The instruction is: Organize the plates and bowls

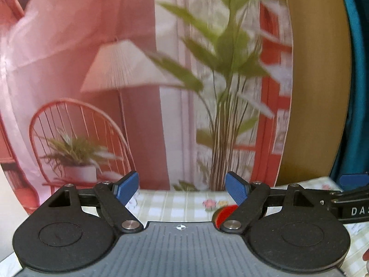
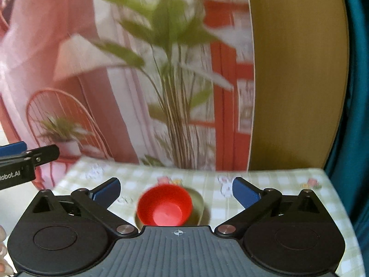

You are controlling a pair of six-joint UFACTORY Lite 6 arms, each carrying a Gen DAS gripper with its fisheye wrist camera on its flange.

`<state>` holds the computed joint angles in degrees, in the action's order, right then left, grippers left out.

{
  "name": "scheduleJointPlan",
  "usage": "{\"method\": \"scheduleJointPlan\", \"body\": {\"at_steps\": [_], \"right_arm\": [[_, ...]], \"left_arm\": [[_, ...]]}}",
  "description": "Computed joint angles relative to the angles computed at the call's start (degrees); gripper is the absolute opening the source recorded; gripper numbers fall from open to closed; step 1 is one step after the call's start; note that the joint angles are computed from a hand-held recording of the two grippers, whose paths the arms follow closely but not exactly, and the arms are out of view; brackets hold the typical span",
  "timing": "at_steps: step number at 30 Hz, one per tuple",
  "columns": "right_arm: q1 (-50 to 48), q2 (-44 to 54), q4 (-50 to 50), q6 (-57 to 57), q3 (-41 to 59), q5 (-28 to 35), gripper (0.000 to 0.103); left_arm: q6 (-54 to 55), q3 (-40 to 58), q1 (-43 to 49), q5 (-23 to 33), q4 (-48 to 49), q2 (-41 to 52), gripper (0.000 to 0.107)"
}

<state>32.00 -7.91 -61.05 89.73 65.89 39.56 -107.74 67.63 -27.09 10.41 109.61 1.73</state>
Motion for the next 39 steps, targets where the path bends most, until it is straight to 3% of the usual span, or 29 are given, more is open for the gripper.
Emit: {"method": "scheduleJointPlan", "body": {"at_steps": [7, 10, 16, 18, 21, 25, 39], "right_arm": [[11.0, -4.6, -2.9, 1.7, 5.1, 14.2, 0.103], [15.4, -6.2, -5.4, 3.7, 6.0, 19.3, 0.103], [22.8, -7.6, -8.5, 5.4, 7.8, 28.6, 0.103], [24.7, -7.4, -9.0, 5.1, 8.5, 31.2, 0.103], [25.8, -7.6, -8.9, 4.5, 8.6, 32.5, 0.103], [25.8, -7.6, -9.3, 4.8, 8.7, 32.7, 0.103], [25.2, -6.2, -9.1, 3.6, 10.5, 32.6, 0.103]], "left_arm": [[29.5, -0.5, -2.9, 3.4, -28.1, -10.8, 0.084], [34.6, -2.6, -5.4, 6.0, -32.7, -16.2, 0.085], [33.8, -8.3, -11.4, 13.6, -31.8, -25.3, 0.087], [34.5, -9.5, -10.9, 13.3, -35.2, -27.8, 0.088], [38.7, -10.3, -8.1, 10.3, -41.9, -29.8, 0.088], [37.3, -10.3, -8.2, 12.3, -40.1, -29.7, 0.088], [42.8, -9.7, -6.5, 10.1, -45.4, -29.0, 0.088]]}}
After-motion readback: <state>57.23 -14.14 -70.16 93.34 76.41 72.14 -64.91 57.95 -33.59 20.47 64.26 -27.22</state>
